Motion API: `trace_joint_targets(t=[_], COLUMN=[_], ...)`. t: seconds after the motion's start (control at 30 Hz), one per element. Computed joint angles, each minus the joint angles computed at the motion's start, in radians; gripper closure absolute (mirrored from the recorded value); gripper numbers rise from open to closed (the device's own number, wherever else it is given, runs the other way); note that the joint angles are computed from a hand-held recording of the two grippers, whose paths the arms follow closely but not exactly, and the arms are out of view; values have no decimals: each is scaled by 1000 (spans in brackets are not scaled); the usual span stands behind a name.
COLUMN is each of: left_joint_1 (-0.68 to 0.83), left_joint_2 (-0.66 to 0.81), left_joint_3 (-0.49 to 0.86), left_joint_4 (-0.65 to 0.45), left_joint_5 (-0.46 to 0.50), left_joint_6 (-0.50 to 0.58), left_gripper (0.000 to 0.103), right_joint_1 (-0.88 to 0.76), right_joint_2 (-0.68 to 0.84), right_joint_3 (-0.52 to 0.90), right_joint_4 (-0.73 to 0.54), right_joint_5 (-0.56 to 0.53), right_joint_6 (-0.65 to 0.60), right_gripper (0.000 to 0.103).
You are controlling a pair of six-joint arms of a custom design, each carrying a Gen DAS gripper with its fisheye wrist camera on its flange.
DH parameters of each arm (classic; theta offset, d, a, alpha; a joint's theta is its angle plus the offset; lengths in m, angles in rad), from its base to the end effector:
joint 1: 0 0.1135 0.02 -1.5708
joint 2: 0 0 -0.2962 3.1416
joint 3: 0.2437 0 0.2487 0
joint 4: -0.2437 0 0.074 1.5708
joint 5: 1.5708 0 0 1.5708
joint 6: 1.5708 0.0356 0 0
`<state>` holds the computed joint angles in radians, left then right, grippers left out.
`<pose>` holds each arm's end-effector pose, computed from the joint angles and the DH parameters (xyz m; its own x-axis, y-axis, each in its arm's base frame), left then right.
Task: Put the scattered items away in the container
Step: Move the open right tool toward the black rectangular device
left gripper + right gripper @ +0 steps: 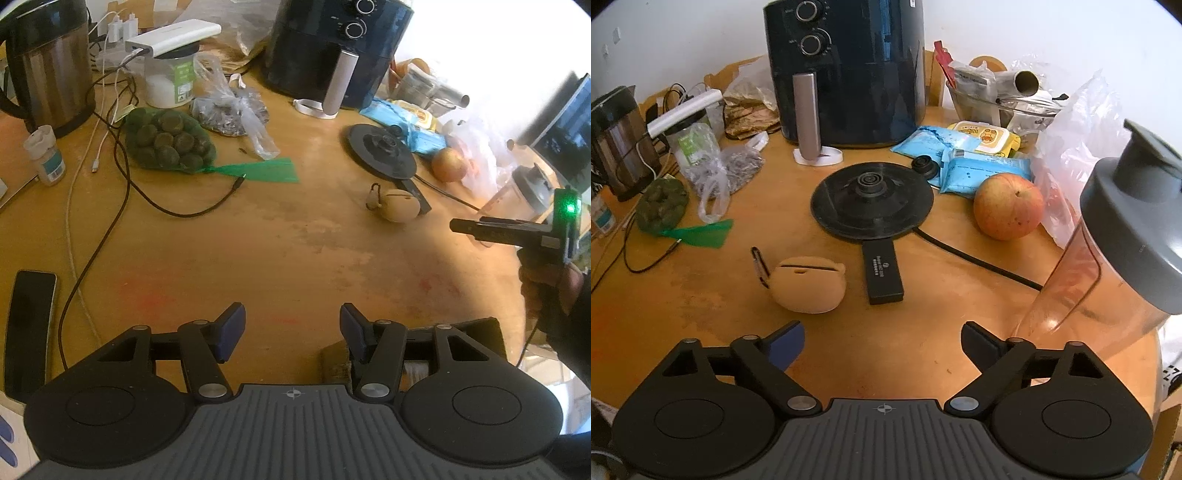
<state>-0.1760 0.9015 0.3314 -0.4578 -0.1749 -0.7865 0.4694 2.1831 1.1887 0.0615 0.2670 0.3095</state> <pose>0.1272 -0.0163 0.1727 -0.6548 -0.5916 -0.4704 -0.5375 0.8021 -0.2605 0.3936 0.1891 0.0992 -0.7726 -0.0625 -0.6318 -0.0639 0.9977 -0.0205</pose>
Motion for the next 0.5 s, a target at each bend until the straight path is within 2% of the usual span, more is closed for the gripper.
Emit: trace_joint_targets(t=[0.3,0.5], left_joint_1=[17,34], left_joint_2=[-6,-5], left_joint_3=[-4,8], left_joint_4=[-18,-31], left_joint_5=[1,-7], left_joint_6=[-11,-13], left_gripper=[47,47], right_joint_1=[-27,-42], right_joint_2=[70,114], right_joint_3=[56,97], right_joint_4=[0,-7], right_joint_5=[-3,-30], right_joint_6=[-26,-48], right_gripper=[32,38])
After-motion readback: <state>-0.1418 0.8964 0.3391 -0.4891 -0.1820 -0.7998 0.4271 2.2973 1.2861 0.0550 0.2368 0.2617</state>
